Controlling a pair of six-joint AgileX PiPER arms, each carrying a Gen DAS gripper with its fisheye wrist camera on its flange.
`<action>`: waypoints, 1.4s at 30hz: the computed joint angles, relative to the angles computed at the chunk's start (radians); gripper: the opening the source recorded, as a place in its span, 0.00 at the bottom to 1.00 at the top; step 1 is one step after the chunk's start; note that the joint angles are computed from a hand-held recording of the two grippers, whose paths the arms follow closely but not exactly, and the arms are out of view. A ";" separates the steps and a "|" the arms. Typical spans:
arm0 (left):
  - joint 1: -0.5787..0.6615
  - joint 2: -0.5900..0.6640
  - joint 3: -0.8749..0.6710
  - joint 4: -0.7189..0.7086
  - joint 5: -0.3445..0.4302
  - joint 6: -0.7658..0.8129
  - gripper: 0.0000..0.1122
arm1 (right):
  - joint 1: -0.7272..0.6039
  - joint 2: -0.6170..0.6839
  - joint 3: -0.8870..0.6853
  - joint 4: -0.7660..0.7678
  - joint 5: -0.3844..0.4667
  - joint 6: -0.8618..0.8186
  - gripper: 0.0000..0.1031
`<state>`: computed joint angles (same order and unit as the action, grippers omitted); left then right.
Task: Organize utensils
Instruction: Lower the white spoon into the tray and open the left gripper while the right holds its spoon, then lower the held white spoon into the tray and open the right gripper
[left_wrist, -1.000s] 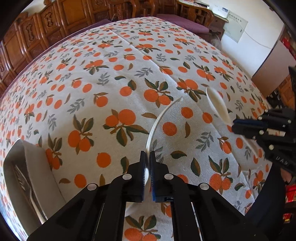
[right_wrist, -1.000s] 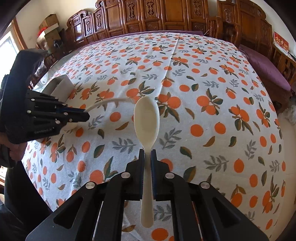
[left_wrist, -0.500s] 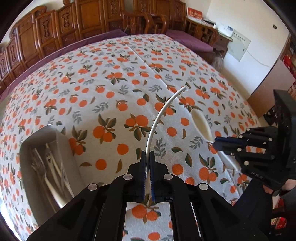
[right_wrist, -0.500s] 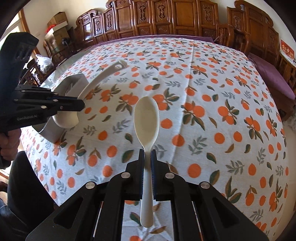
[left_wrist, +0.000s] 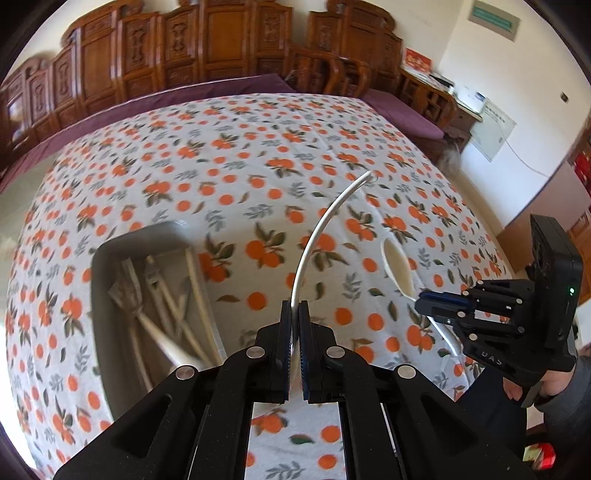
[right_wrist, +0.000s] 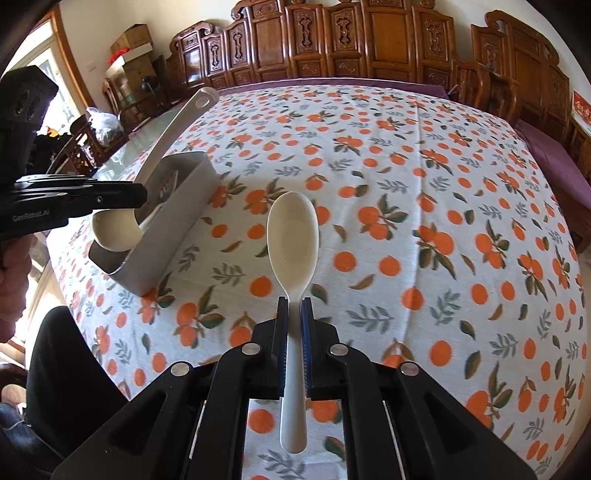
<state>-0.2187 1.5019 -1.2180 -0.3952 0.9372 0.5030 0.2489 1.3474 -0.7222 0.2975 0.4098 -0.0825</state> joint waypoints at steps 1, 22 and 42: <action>0.014 0.002 0.001 -0.004 0.002 0.004 0.02 | 0.011 0.006 -0.005 -0.005 -0.003 0.009 0.08; 0.242 0.205 -0.050 0.015 -0.021 -0.061 0.03 | 0.125 0.097 -0.100 -0.030 -0.015 0.089 0.08; 0.356 0.063 -0.001 -0.010 -0.023 0.071 0.20 | 0.314 0.317 -0.457 -0.178 0.055 0.319 0.08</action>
